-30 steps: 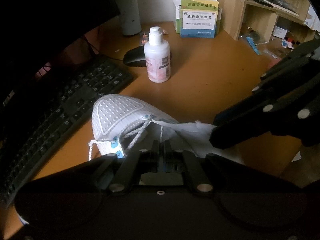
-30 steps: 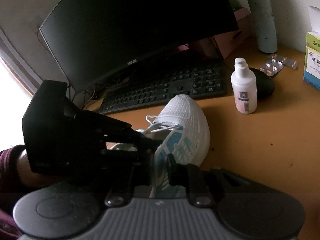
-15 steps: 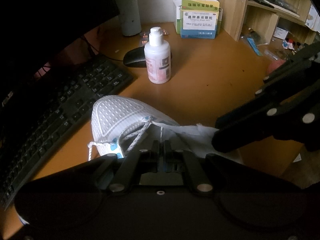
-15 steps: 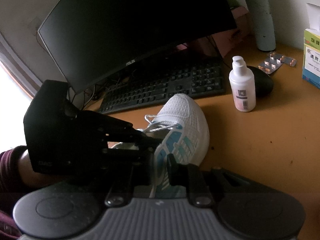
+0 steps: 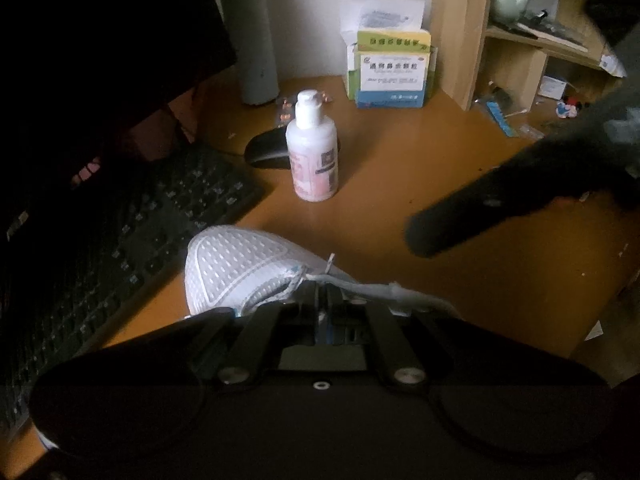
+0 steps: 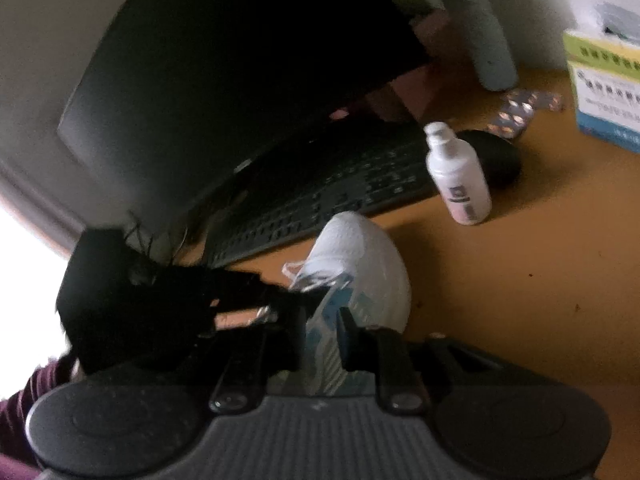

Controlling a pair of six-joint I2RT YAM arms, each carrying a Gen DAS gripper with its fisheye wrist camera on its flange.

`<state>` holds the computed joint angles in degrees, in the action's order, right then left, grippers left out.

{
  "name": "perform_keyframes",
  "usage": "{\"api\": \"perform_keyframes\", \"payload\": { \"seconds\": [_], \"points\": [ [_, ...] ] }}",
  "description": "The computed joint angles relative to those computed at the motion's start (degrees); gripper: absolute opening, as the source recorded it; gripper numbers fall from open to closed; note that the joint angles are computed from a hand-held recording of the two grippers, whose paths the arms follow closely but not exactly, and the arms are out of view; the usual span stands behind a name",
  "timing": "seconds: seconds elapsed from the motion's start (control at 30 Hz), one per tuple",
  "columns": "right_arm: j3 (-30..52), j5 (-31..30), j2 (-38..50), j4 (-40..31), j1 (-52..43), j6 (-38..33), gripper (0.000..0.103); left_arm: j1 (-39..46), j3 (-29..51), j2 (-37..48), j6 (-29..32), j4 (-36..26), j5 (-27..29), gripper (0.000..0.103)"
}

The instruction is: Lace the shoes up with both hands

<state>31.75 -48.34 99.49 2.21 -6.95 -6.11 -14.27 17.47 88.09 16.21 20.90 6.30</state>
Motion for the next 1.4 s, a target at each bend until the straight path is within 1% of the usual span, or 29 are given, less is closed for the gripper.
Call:
{"api": "perform_keyframes", "payload": {
  "seconds": [0.07,0.2,0.3,0.37,0.5,0.53,0.57,0.6,0.63,0.67,0.7,0.73,0.77,0.83,0.9,0.93,0.97,1.0,1.07,1.1,1.2,1.3,1.4],
  "points": [
    [0.64,0.16,2.59,2.88,0.86,3.57,0.018,0.21,0.34,0.51,0.08,0.1,0.39,0.001],
    [2.65,0.82,9.43,9.6,2.92,14.58,0.018,0.45,0.34,0.66,0.87,0.43,1.0,0.001],
    [3.68,0.94,12.7,13.37,4.04,20.13,0.018,0.85,0.45,0.73,1.2,0.32,1.45,0.001],
    [4.46,1.05,14.22,14.71,4.8,22.59,0.018,0.78,0.38,0.71,1.42,0.42,1.27,0.001],
    [5.38,0.19,16.03,16.14,5.62,24.49,0.018,0.49,0.38,0.87,1.26,0.53,0.71,0.001],
    [5.39,0.16,16.25,16.6,5.72,24.53,0.014,0.35,0.23,0.76,1.3,0.63,0.34,0.002],
    [5.41,0.12,16.48,17.05,5.83,24.58,0.01,0.02,-0.32,0.15,1.43,1.03,-0.55,0.004],
    [5.23,-0.14,16.65,17.79,5.71,24.75,0.002,-0.43,-1.26,-1.12,1.46,1.52,-1.7,0.014],
    [4.98,-0.01,16.6,18.46,5.82,25.05,0.002,-0.89,-2.84,-3.45,1.37,2.12,-2.97,0.022],
    [4.05,0.66,15.63,19.45,5.83,25.05,0.002,-1.17,-4.25,-5.52,1.29,2.72,-3.88,0.024],
    [2.62,1.43,13.83,20.49,5.45,24.67,0.002,-1.43,-6.02,-7.89,1.23,3.45,-5.01,0.031],
    [1.61,1.6,12.53,21.22,4.93,24.39,0.002,-1.78,-8.39,-11.37,1.21,4.06,-6.62,0.04],
    [-0.19,1.48,9.53,22.21,2.93,23.63,0.002,-2.04,-9.74,-13.72,1.29,3.84,-7.57,0.041],
    [-1.38,1.43,4.39,21.05,-1.35,21.39,0.002,-2.2,-11.17,-16.91,1.88,1.57,-7.99,0.041],
    [-1.46,1.5,-3.24,16.08,-8.8,16.47,0.002,-3.22,-13.26,-21.02,2.03,-0.36,-9.86,0.041],
    [-1.07,1.49,-4.93,14.51,-10.61,15.05,0.002,-3.72,-13.86,-22.99,2.07,-1.82,-10.64,0.041],
    [-0.19,1.61,-8.38,10.82,-14.38,11.32,0.002,-3.95,-14.28,-24.73,2.05,-3.38,-11.07,0.041],
    [0.79,1.99,-11.72,7.39,-18.22,7.42,0.002,-3.79,-14.58,-25.71,1.62,-4.36,-11.12,0.041],
    [2.63,2.1,-15.43,2.73,-25.06,2.3,0.002,-3.1,-14.66,-26.22,0.82,-5.42,-10.42,0.041],
    [3.81,2.0,-16.65,0.96,-28.41,0.07,0.002,-2.87,-14.63,-26.06,0.45,-5.55,-10.16,0.041],
    [7.63,1.67,-16.56,-2.9,-37.18,-3.59,0.002,-2.74,-14.25,-24.77,-0.32,-5.73,-10.26,0.041],
    [9.84,1.43,-16.26,-4.66,-42.92,-5.81,0.002,-3.55,-14.67,-28.13,-0.86,-8.61,-10.63,0.041],
    [10.3,1.08,-16.73,-4.51,-47.32,-7.22,0.002,-3.87,-14.9,-28.6,-0.92,-9.22,-11.16,0.041]
  ]
}}
